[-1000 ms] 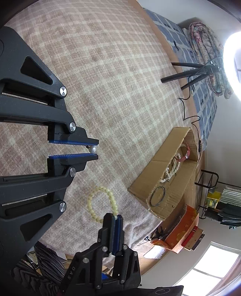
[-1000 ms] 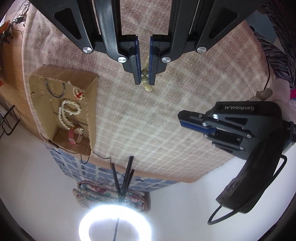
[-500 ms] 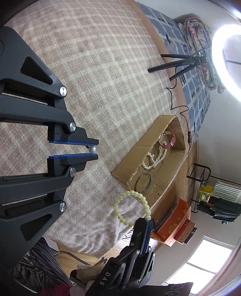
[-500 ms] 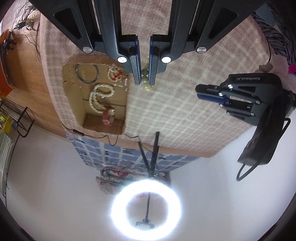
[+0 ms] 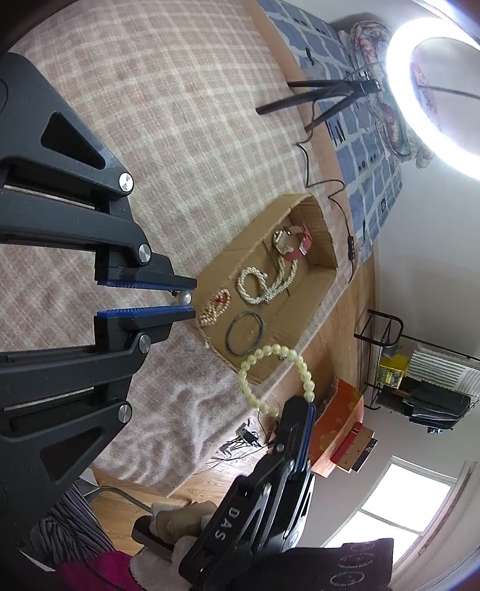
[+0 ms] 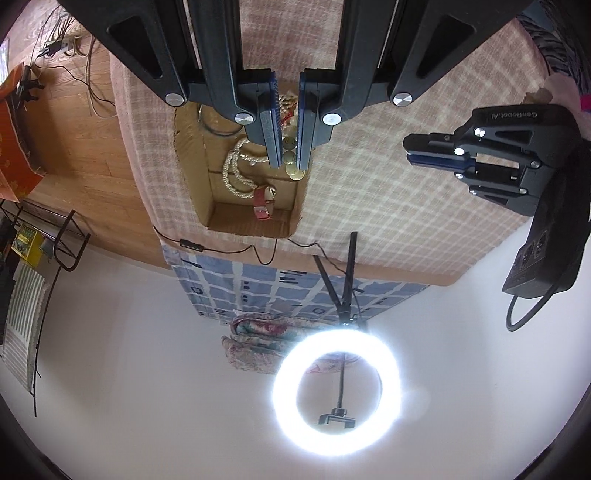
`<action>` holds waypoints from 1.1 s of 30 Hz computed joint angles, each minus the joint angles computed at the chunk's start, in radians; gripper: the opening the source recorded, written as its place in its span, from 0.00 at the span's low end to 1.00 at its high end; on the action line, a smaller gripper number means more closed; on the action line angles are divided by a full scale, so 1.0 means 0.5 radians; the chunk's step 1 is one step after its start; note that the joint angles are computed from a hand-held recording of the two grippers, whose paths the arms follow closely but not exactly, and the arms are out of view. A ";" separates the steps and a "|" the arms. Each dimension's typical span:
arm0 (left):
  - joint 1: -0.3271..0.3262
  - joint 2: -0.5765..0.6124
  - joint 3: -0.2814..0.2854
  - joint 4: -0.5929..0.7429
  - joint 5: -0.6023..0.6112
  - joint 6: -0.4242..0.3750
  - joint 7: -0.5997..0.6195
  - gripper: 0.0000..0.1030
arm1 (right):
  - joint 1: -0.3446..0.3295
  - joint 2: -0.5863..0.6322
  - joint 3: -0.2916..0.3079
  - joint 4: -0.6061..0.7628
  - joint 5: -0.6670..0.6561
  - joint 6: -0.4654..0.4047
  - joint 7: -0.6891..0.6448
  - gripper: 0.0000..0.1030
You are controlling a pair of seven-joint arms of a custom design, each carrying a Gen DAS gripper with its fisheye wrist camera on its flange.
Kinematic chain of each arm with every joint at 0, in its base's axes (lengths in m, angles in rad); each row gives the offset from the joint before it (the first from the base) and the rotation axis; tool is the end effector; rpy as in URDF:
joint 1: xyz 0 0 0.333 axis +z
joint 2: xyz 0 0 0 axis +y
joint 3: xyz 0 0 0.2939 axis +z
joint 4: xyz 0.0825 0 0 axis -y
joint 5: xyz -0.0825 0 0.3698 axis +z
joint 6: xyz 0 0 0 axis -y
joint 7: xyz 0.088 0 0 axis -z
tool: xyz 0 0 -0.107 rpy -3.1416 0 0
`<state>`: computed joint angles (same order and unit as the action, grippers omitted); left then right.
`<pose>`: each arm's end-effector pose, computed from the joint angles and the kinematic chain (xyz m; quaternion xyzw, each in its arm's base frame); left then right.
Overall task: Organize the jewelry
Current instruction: 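Lift and carry the earring and bead bracelet in both tools over the box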
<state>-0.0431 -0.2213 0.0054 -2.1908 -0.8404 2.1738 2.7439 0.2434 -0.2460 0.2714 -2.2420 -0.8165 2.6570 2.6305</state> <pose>0.5002 -0.0472 0.4951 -0.3553 0.8583 -0.3700 0.0134 0.4323 0.2772 0.5161 -0.6660 0.6127 -0.3166 0.2843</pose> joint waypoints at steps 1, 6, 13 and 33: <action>-0.006 0.003 -0.006 0.003 -0.008 0.004 -0.003 0.06 | -0.006 0.010 -0.003 0.012 -0.006 -0.008 -0.004 0.05; -0.036 0.035 -0.042 0.033 -0.021 0.031 -0.035 0.06 | -0.028 0.060 -0.052 0.068 -0.004 -0.013 -0.066 0.05; -0.068 0.116 -0.094 0.080 0.016 0.106 -0.091 0.06 | -0.056 0.152 -0.135 0.155 -0.039 -0.020 -0.109 0.05; -0.178 0.289 -0.255 0.171 -0.045 0.373 -0.138 0.06 | -0.034 0.493 -0.413 0.352 0.039 0.163 -0.233 0.05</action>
<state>-0.1322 -0.0769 -0.1221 -2.1055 -0.8630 2.3601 2.6751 0.2261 0.0006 0.0647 -2.0661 -0.7967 2.7384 2.5141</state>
